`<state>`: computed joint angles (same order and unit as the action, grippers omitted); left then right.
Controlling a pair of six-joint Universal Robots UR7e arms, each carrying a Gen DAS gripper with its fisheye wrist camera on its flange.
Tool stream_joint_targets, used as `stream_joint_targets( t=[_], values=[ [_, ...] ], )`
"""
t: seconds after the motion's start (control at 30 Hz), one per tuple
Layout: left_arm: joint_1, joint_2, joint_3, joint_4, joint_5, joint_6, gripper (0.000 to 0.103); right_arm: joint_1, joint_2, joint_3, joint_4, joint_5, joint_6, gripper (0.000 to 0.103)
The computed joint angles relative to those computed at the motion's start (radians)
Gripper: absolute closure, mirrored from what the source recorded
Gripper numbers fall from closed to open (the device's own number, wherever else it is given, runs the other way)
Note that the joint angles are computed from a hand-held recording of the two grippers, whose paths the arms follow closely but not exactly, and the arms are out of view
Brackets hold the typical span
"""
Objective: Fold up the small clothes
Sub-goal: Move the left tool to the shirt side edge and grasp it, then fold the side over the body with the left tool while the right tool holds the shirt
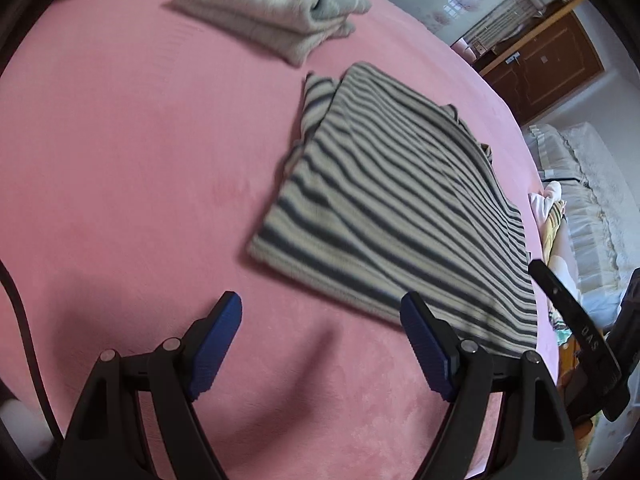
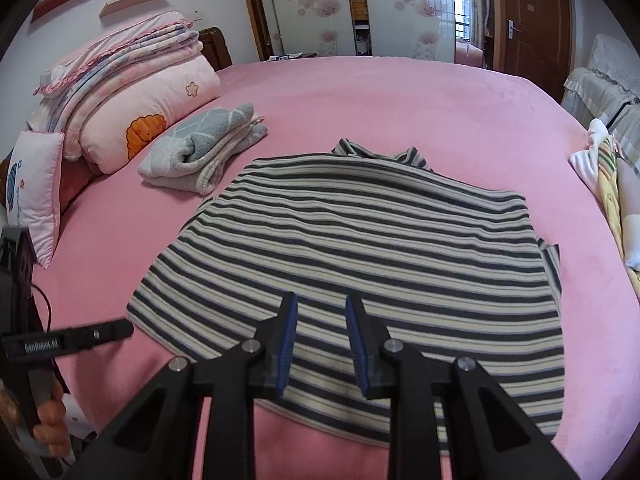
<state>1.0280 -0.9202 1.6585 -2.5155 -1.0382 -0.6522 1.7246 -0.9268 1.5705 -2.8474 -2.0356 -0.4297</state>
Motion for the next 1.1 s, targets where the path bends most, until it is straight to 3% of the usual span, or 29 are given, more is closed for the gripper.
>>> stream_joint_targets(
  t=[0.37, 0.6, 0.8, 0.87, 0.93, 1.0, 1.1],
  values=[
    [0.043, 0.073, 0.023, -0.255, -0.040, 0.010, 0.023, -0.021, 0.038, -0.033, -0.029, 0.015, 0.015, 0.081],
    [0.058, 0.134, 0.000, -0.405, -0.036, 0.076, 0.023, -0.029, 0.062, -0.047, -0.046, 0.023, 0.006, 0.081],
    [0.088, 0.177, -0.033, -0.530, -0.096, 0.130, 0.023, -0.036, 0.080, -0.060, -0.065, 0.016, -0.002, 0.081],
    [0.095, 0.187, -0.044, -0.547, -0.114, 0.143, 0.032, -0.037, 0.085, -0.062, -0.075, 0.010, -0.008, 0.081],
    [0.111, 0.196, -0.067, -0.529, -0.161, 0.161, 0.061, -0.039, 0.091, -0.066, -0.086, 0.004, -0.013, 0.081],
    [0.125, 0.200, -0.078, -0.517, -0.201, 0.157, 0.069, -0.040, 0.096, -0.071, -0.090, 0.001, -0.014, 0.081],
    [0.126, 0.204, -0.086, -0.512, -0.202, 0.165, 0.078, -0.043, 0.103, -0.078, -0.092, -0.001, -0.016, 0.081]
  ],
)
